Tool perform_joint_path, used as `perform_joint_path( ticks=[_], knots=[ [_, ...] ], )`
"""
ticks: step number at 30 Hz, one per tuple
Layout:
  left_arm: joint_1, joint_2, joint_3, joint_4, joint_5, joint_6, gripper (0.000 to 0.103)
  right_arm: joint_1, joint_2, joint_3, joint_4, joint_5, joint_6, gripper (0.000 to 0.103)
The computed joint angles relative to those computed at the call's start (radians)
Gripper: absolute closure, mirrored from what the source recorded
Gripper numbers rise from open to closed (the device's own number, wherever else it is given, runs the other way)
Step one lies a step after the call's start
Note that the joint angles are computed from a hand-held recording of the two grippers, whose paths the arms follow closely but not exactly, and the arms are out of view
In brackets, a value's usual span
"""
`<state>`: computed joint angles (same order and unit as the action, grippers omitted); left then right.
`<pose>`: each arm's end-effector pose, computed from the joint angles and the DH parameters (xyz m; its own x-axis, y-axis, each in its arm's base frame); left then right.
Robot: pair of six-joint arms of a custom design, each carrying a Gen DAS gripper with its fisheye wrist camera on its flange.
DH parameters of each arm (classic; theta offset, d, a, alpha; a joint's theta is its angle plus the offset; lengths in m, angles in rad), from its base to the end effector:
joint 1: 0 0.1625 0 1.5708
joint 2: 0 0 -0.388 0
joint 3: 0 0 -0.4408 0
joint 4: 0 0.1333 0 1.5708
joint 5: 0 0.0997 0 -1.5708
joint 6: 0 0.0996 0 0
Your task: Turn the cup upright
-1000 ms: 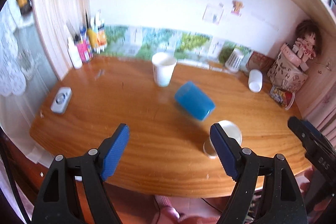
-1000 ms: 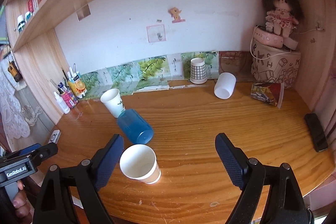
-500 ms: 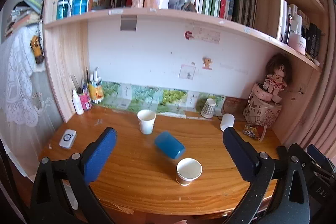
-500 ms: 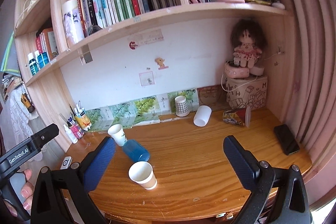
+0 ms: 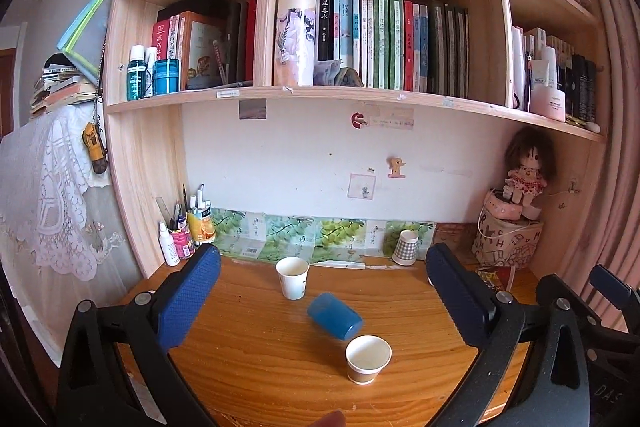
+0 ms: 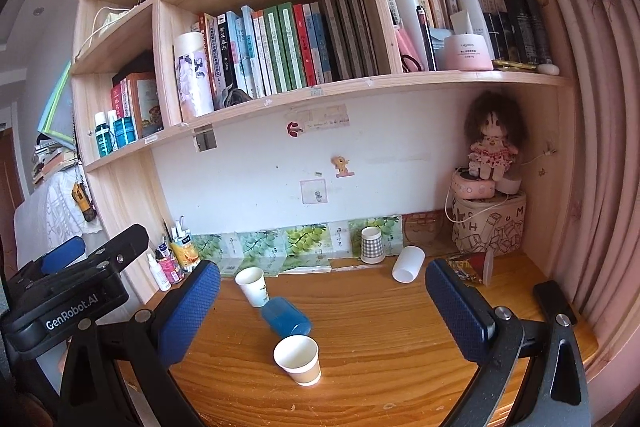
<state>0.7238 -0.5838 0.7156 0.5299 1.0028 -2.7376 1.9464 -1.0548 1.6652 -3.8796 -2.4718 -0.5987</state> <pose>-0.4500 -0.6471 0.1882 -0.6247 0.4823 -0.6141 0.7678 0.2364 -0.5955 0.2719 -0.5391 0.3541 -0.7390 0.4761 0.4766 -0.4477 0.1815 -0.8756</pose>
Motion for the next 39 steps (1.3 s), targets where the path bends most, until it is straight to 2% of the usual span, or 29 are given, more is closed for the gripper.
perform_joint_path(
  ticks=[4, 10, 14, 17, 39],
  knots=[
    [-0.007, -0.017, 0.04, -0.051, -0.024, 0.036, 0.0, -0.003, 0.012, -0.014, -0.059, -0.003, -0.036, 0.0],
    [-0.002, 0.009, 0.003, -0.035, -0.019, 0.021, 0.0, -0.013, 0.01, -0.014, -0.025, 0.02, -0.024, 0.0],
    [-0.002, 0.02, -0.011, -0.03, -0.013, 0.022, 0.0, -0.012, 0.028, -0.038, -0.095, -0.001, -0.085, 0.0],
    [-0.001, 0.029, -0.025, -0.019, -0.007, 0.02, 0.0, -0.014, 0.033, -0.045, -0.117, -0.002, -0.102, 0.0],
    [0.011, 0.104, -0.144, 0.054, -0.001, -0.004, 0.0, -0.041, 0.022, -0.05, 0.003, 0.026, -0.029, 0.0]
  ],
)
